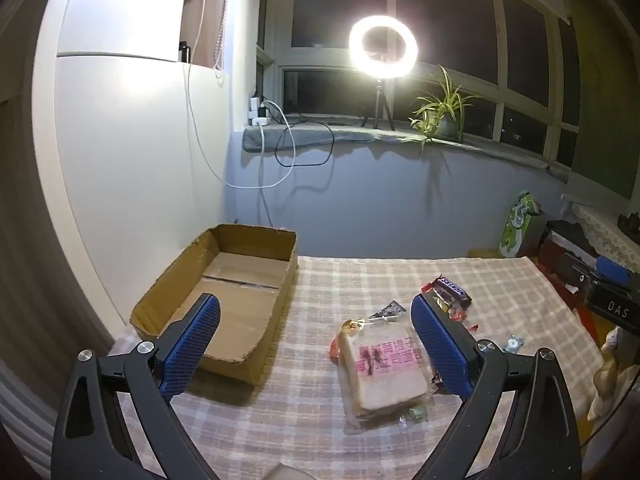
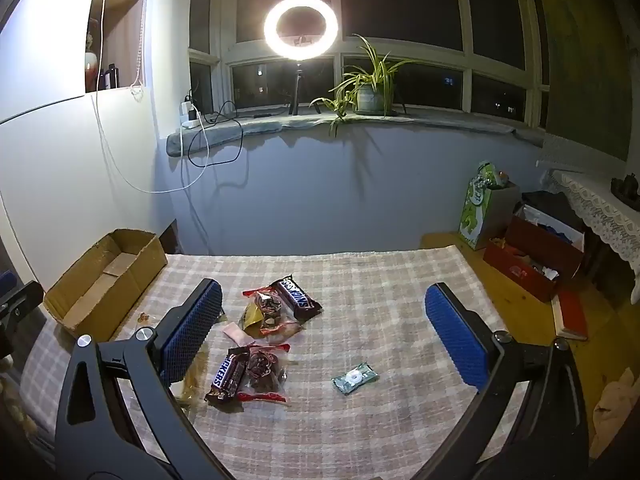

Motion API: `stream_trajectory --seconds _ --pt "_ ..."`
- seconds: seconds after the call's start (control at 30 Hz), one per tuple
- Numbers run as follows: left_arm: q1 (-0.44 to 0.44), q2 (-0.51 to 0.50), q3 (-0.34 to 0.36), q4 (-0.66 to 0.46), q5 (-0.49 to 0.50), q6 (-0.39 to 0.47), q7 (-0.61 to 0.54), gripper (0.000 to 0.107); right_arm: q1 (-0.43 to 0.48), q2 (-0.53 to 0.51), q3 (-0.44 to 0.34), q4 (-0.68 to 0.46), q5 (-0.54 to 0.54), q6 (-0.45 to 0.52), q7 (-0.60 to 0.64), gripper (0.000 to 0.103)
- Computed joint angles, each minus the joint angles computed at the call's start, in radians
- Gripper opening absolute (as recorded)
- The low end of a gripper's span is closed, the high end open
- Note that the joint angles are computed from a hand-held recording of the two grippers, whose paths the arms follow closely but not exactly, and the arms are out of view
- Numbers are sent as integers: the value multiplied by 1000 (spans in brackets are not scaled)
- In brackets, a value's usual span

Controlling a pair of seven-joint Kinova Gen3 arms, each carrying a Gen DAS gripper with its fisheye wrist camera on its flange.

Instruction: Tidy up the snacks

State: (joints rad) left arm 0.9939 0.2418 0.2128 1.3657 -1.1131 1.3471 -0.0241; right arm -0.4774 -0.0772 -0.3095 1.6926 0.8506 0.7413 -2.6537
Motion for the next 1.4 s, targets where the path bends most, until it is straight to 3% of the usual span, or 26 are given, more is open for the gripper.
stream_trajectory --seconds 0.3,0.8,1.4 --pt "4 16 -2 -16 -10 35 -6 97 -1 8 18 -2 -44 -17 42 103" --pt "4 14 -12 -3 -13 20 4 97 9 18 30 13 -62 -69 51 103" --pt "2 17 -19 -16 -5 13 -8 97 6 22 31 -5 -85 -57 74 103"
